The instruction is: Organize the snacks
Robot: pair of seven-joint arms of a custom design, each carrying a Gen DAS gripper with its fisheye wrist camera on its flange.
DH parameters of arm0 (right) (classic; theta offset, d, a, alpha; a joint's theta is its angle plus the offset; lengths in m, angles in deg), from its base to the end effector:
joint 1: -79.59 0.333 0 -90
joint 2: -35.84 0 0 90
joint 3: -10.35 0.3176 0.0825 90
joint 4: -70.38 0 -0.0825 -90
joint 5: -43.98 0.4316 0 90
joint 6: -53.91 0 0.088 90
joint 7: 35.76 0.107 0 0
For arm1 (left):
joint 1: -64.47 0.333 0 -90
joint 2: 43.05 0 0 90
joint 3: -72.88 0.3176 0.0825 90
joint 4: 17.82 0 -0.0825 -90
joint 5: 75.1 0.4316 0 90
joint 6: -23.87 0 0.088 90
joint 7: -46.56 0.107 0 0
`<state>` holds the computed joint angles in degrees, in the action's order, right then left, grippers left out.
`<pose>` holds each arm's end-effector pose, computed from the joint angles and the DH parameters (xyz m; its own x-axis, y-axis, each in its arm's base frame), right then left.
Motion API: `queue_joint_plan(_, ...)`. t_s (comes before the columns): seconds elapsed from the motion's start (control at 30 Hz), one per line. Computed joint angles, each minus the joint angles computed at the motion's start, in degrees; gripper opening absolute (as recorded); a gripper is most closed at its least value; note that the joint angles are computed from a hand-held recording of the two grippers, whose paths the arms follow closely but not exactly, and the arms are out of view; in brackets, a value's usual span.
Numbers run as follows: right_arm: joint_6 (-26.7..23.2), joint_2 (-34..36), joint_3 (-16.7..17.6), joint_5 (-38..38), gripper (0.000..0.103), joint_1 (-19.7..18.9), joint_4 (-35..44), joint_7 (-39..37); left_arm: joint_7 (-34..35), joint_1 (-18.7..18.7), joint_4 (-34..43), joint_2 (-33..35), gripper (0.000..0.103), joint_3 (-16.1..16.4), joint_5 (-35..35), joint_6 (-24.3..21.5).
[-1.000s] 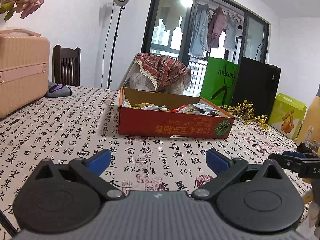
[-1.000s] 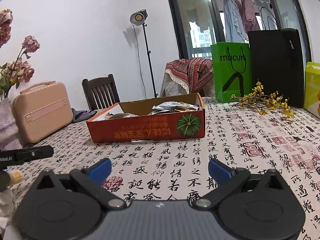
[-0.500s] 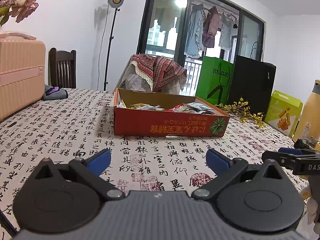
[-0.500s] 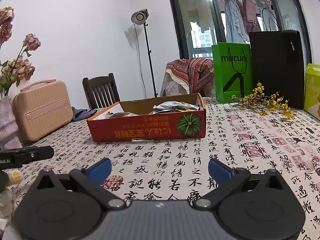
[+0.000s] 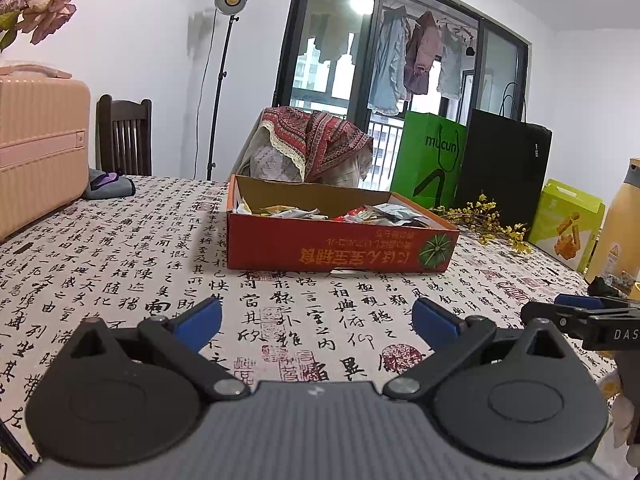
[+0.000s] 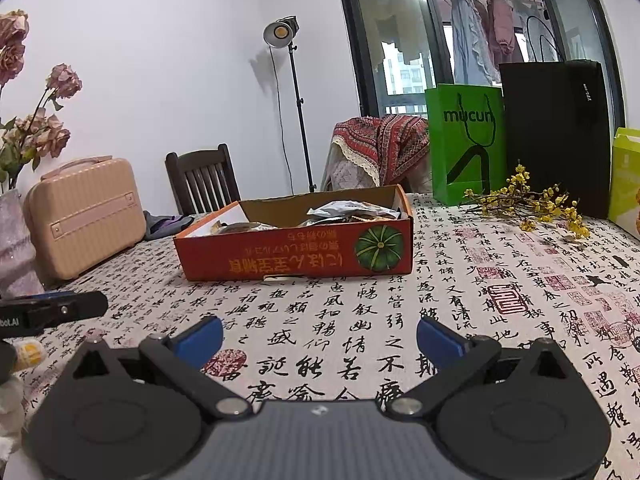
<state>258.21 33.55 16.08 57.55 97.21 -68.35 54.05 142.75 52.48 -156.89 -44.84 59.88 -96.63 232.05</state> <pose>0.5225 0.1942 0.4365 0.2307 -0.9606 -0.1548 -0.4118 0.0477 -0.9100 0.5175 -0.1901 0.4339 -0.1903 -0.9712 0.1432 -0.3719 -0.0637 -0.9261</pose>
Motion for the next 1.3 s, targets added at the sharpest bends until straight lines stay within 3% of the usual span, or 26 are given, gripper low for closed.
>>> queue_joint_plan(1.0,0.0,0.2,0.0,0.1,0.103,0.2,0.1,-0.2,-1.8,0.3,-1.3,-0.7,0.103,0.1,3.1,1.4)
queue_joint_plan(1.13,-0.2,0.2,-0.1,-0.4,0.103,0.2,0.1,0.2,-7.4,0.7,-2.6,-0.9,0.103,1.2,10.6,3.8)
queue_joint_plan(1.3,-0.2,0.4,-0.1,-0.4,0.103,0.2,0.1,0.2,-6.6,0.8,-2.5,-0.7,0.103,0.8,10.0,4.3)
